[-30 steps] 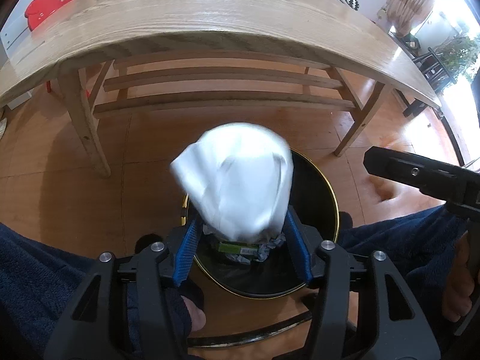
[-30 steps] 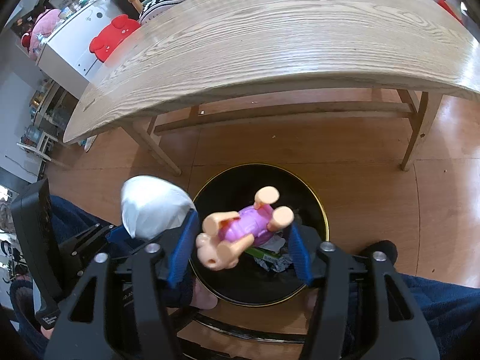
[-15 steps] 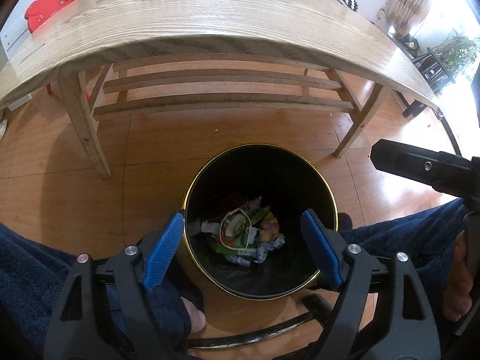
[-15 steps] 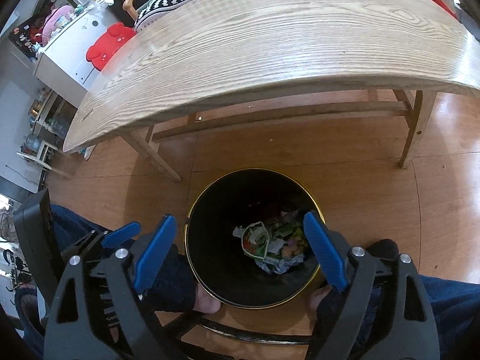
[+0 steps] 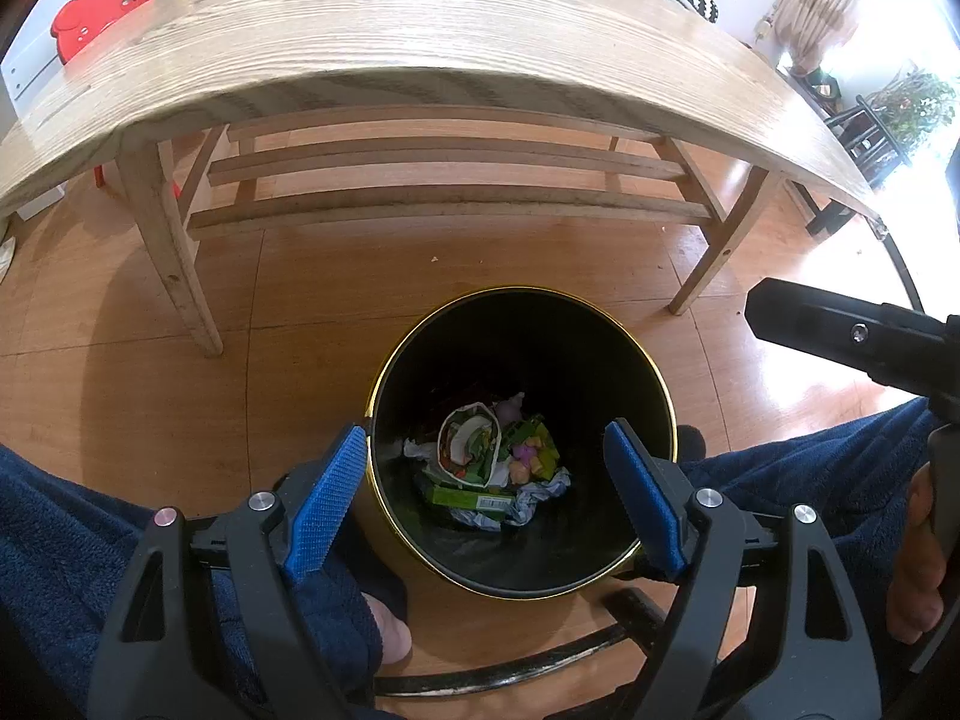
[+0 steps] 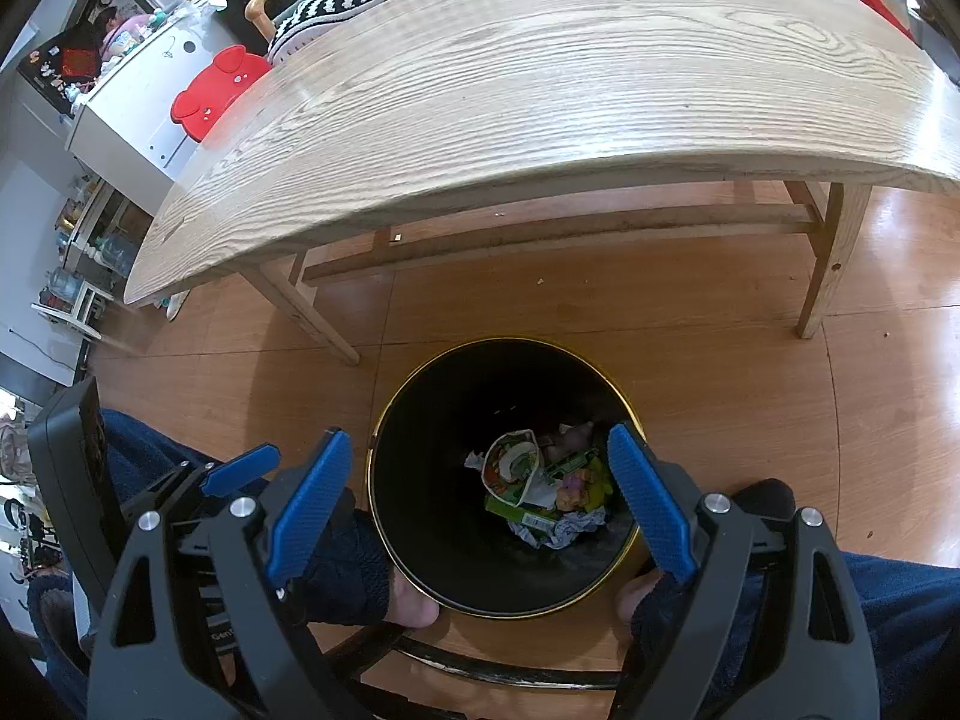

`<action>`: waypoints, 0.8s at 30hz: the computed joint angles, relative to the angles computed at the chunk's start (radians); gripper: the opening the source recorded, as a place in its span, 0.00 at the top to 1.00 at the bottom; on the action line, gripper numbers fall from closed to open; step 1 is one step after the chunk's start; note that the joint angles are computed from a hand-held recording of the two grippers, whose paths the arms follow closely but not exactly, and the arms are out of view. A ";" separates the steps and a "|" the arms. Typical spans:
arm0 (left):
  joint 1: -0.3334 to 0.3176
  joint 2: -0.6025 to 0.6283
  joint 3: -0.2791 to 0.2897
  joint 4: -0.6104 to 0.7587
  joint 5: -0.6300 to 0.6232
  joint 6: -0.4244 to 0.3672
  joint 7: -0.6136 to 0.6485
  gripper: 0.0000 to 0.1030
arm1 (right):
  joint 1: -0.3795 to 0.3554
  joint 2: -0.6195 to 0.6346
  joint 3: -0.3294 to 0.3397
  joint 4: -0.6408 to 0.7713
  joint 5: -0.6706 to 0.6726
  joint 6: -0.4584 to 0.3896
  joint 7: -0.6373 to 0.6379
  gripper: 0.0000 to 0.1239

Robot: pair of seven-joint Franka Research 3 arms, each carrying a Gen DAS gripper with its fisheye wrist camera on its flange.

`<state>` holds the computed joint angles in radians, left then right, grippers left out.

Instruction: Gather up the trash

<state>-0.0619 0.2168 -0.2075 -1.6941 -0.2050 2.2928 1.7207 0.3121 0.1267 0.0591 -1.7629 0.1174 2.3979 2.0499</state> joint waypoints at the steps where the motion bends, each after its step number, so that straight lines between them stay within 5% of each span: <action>1: 0.000 0.000 0.000 -0.001 0.000 0.000 0.000 0.23 | 0.000 0.000 0.000 0.001 0.000 -0.001 -0.001 0.32; 13: 0.011 0.004 -0.004 0.030 -0.042 -0.023 0.014 0.20 | 0.001 -0.005 -0.006 0.017 -0.040 0.005 0.016 0.29; 24: -0.016 0.167 0.001 0.412 0.081 -0.056 0.001 0.09 | -0.017 0.075 -0.048 0.264 -0.215 -0.043 0.046 0.23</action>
<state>-0.0780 0.3834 -0.2066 -1.2819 -0.1243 2.2372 1.7214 0.2947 0.2013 0.0107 -1.4993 -0.0978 2.3550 2.0960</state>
